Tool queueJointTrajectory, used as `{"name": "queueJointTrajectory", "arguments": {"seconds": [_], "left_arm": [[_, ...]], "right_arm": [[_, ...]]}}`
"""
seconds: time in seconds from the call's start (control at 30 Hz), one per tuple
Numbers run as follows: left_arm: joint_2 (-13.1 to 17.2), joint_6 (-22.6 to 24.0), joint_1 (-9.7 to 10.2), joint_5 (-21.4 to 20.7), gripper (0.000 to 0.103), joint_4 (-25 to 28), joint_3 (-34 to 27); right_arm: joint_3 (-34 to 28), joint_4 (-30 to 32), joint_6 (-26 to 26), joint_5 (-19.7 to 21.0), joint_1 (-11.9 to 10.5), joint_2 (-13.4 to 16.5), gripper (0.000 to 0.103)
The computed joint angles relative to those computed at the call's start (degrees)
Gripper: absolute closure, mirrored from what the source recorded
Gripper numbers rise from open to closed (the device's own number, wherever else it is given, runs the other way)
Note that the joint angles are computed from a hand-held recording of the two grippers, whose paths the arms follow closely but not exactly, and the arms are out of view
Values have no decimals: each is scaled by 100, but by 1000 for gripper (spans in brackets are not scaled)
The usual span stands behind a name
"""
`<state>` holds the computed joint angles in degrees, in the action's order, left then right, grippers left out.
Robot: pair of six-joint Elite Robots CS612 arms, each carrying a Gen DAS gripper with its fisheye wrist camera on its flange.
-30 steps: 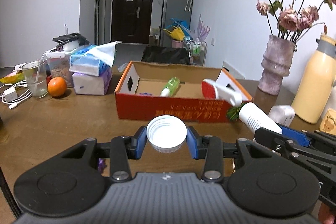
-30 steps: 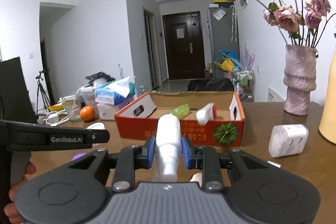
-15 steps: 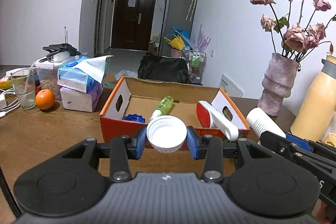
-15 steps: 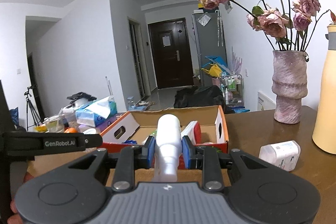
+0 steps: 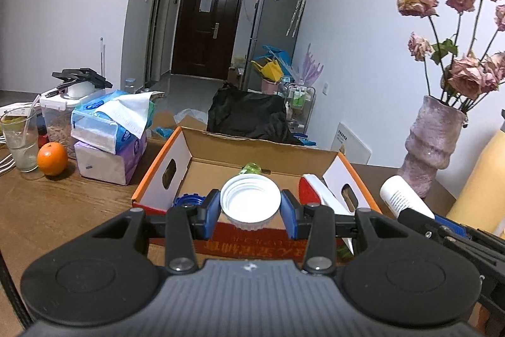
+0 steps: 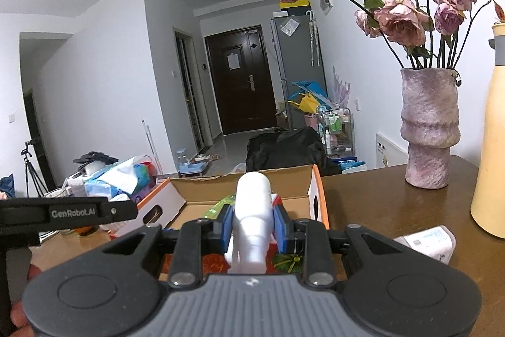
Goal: Organize rigid objects
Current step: 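Carry the white cap and white tube bottle over the red box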
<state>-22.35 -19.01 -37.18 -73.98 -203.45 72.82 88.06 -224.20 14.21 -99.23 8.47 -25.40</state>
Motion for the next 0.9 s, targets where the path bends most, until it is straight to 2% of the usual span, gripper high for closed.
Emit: {"name": "queueJointTrajectory", "arguments": {"seconds": [0.33, 0.9], "left_arm": [[277, -121, 104, 37, 62, 521, -658], [754, -47, 213, 192, 62, 1330, -1723]], "right_arm": [[-511, 449, 111, 34, -127, 173, 77], [-1256, 1220, 69, 6, -220, 475, 77]]}}
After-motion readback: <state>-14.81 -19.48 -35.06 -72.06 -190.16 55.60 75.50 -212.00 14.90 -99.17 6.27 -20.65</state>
